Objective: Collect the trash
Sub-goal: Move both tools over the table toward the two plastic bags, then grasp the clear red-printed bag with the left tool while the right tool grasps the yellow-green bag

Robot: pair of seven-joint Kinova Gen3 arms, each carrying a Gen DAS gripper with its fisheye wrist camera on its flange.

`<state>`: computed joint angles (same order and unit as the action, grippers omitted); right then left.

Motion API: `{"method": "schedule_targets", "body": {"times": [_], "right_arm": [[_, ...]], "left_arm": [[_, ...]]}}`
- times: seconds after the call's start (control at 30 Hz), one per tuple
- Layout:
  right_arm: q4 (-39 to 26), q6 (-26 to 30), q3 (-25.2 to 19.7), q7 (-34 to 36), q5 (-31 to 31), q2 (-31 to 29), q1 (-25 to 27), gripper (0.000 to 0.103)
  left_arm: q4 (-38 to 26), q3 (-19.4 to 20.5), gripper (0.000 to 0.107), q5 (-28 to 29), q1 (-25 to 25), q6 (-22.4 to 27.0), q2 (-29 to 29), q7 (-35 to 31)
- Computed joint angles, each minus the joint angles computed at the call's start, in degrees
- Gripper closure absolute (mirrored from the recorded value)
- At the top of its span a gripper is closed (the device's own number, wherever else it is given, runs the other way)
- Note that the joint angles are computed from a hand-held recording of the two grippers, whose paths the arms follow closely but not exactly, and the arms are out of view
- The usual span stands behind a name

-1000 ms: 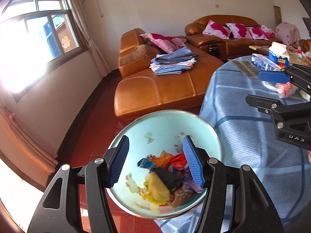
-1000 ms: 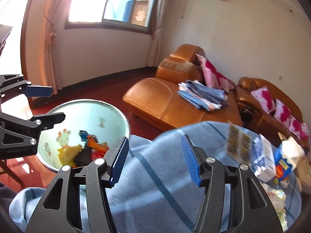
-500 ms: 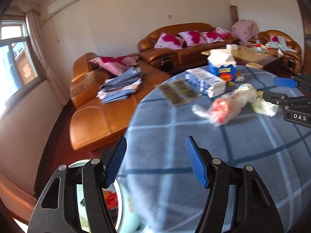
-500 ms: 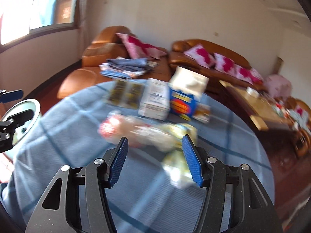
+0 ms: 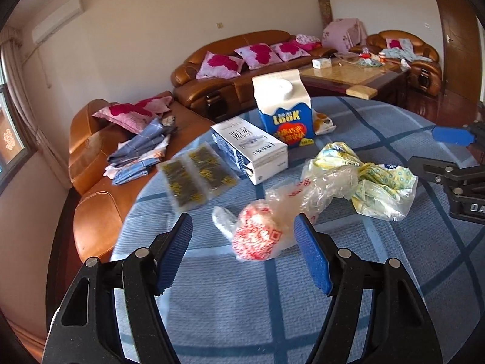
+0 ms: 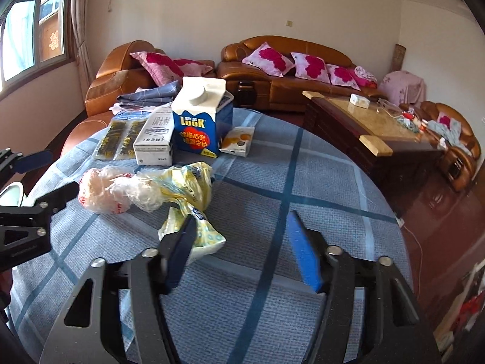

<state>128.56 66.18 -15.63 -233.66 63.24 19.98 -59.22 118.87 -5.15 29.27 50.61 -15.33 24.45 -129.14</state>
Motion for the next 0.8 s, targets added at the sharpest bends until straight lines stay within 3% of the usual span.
{"method": "schedule_targets", "body": {"times": [0.1,0.17,0.27,0.5,0.57,0.7,0.73,0.8], "right_arm": [[0.82,-0.88,-0.07,-1.06,0.46,-0.90,0.29,0.032],[1.19,-1.38,-0.18,-1.29,1.06,-1.35,0.61,0.032],[1.55,-2.36,-0.29,-1.45,2.16,-1.86,1.29,0.032],[0.68,-7.80,0.19,1.28,3.92,-1.96,4.37,0.032],[0.20,-9.44,0.40,2.86,3.81,-1.84,5.16,0.032],[-0.29,-14.67,1.63,5.75,3.63,-1.13,7.24,0.032],[0.33,-16.58,1.93,5.02,4.60,-1.30,7.73,0.036],[1.60,-20.58,2.75,3.72,6.76,-2.27,8.41,0.056]], "left_arm": [[-3.05,0.61,0.042,-1.86,-1.48,5.30,1.58,0.36],[-4.64,0.89,0.058,-3.99,-2.34,8.80,2.47,1.32],[-4.98,2.14,0.079,-6.97,-3.50,9.65,3.06,3.08],[-1.24,8.43,0.084,-13.99,-10.94,7.81,0.33,9.28],[1.20,8.03,0.084,-15.18,-11.34,5.84,-1.34,11.10],[5.30,3.39,0.084,-13.76,-8.33,1.69,-3.37,11.88],[5.98,2.77,0.084,-12.84,-8.04,0.86,-3.61,11.48],[7.66,4.48,0.084,-13.15,-10.64,-0.12,-4.58,12.61]]}}
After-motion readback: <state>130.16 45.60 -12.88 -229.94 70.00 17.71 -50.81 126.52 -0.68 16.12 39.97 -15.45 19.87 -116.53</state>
